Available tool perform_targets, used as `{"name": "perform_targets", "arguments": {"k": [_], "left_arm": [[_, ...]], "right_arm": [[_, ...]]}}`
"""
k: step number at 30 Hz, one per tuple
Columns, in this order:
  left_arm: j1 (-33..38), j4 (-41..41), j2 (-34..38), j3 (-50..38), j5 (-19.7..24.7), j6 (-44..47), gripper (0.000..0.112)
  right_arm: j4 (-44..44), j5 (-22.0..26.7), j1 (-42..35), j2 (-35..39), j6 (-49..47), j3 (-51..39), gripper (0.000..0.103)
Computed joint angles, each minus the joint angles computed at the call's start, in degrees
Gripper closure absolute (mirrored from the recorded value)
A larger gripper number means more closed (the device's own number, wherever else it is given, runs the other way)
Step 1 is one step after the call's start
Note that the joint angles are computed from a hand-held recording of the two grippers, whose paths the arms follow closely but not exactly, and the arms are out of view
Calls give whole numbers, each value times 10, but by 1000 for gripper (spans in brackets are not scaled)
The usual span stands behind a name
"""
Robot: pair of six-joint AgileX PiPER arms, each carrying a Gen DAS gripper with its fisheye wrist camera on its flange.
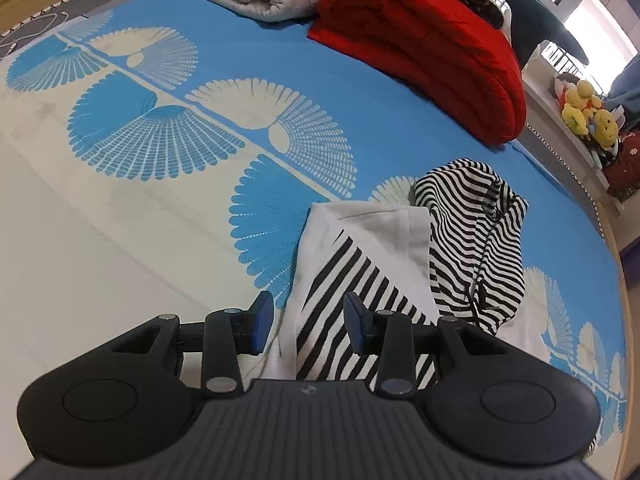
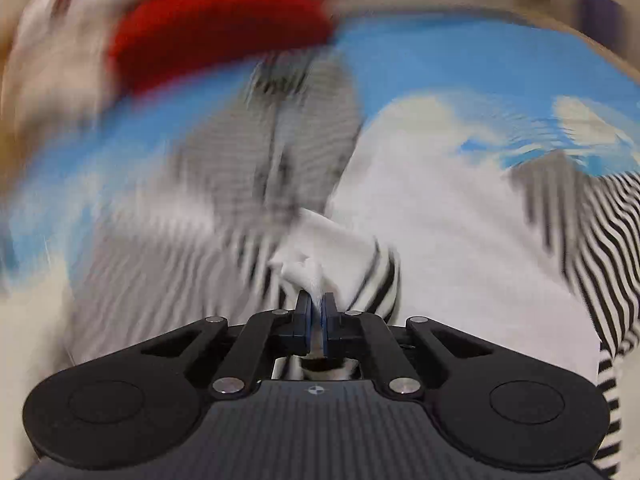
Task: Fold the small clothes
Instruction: 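Grasp the other sleeve with the right gripper, fold it across the body, release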
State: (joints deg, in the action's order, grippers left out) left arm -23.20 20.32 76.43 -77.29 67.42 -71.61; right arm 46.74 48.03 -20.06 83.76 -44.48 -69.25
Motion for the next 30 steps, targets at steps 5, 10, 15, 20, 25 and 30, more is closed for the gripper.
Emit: {"name": "perform_targets", "arguments": {"k": [5,10,15,20,25,30], "left_arm": [[-6,-6,4,-5,-1,4,71],[-7,-35,17,-9,-14,18,71],[-20,-50,35,-13,-22,36,71],[-21,-93,47,29,-54,58,71],[-11,-147,72,71,-59,83,71],[-31,-115,84,38,-11,69,72]], "right_arm": [[17,-31,-68,1,91,-19,99],[-214,24,-53,64,340,-65,93],[-181,58,-62,108,342,-96,68],[-145,59,-93,105,328,-80,98],[-63,10,-84,58,214,-72,98],[-328,9,-47,97,402,-110,89]]}}
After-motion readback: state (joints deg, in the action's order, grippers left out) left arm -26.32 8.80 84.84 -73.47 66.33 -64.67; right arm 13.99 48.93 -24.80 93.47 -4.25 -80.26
